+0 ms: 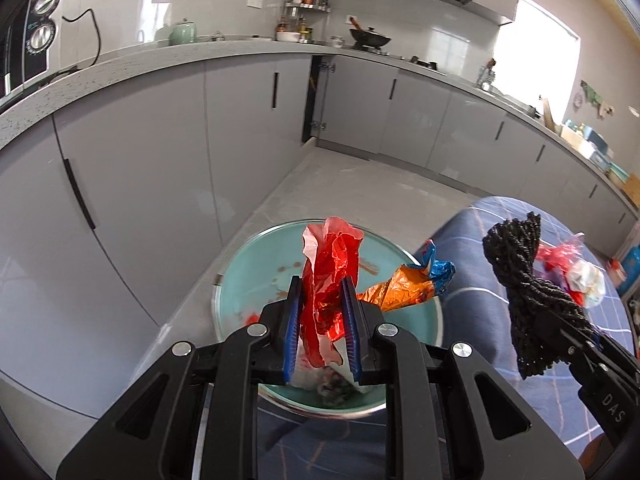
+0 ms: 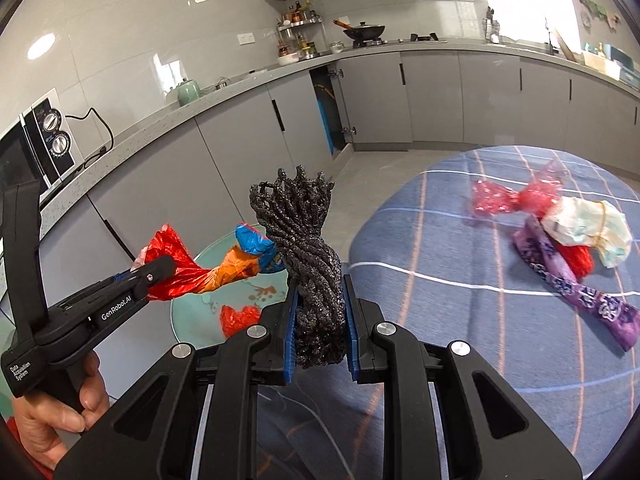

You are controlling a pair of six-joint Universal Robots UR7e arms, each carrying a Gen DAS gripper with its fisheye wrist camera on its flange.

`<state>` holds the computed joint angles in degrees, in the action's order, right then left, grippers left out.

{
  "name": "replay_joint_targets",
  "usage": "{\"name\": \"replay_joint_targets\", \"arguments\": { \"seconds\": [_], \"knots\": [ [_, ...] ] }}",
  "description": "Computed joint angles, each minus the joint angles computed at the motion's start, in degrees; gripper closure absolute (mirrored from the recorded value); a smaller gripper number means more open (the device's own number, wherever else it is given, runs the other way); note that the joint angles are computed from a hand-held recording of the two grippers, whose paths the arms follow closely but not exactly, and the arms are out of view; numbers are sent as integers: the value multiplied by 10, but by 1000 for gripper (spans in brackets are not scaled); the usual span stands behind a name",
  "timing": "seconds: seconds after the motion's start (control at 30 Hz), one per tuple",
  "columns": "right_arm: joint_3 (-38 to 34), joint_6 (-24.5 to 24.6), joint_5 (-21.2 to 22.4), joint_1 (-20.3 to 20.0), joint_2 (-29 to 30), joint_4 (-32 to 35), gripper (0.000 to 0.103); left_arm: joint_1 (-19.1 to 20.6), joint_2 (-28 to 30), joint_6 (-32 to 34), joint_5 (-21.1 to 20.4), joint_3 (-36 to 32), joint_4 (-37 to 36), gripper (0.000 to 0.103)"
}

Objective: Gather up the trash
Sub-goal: 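Carry the scrub and wrapper over the teal bin and open both grippers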

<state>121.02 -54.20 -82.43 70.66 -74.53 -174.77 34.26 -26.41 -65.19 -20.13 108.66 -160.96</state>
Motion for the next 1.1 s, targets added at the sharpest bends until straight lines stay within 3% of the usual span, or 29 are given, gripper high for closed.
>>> {"name": "replay_joint_targets", "arguments": {
  "seconds": [0.23,0.77,1.1],
  "knots": [
    [-11,4,-36,25,45,-22,82,28,-12,-25,-11,6,20,83],
    [-57,34,-93,51,117,1,82,64,-1,38,-38,-10,-12,83],
    [-83,48,-110,54,143,34,82,73,-1,14,-42,-19,35,83]
  ]
}}
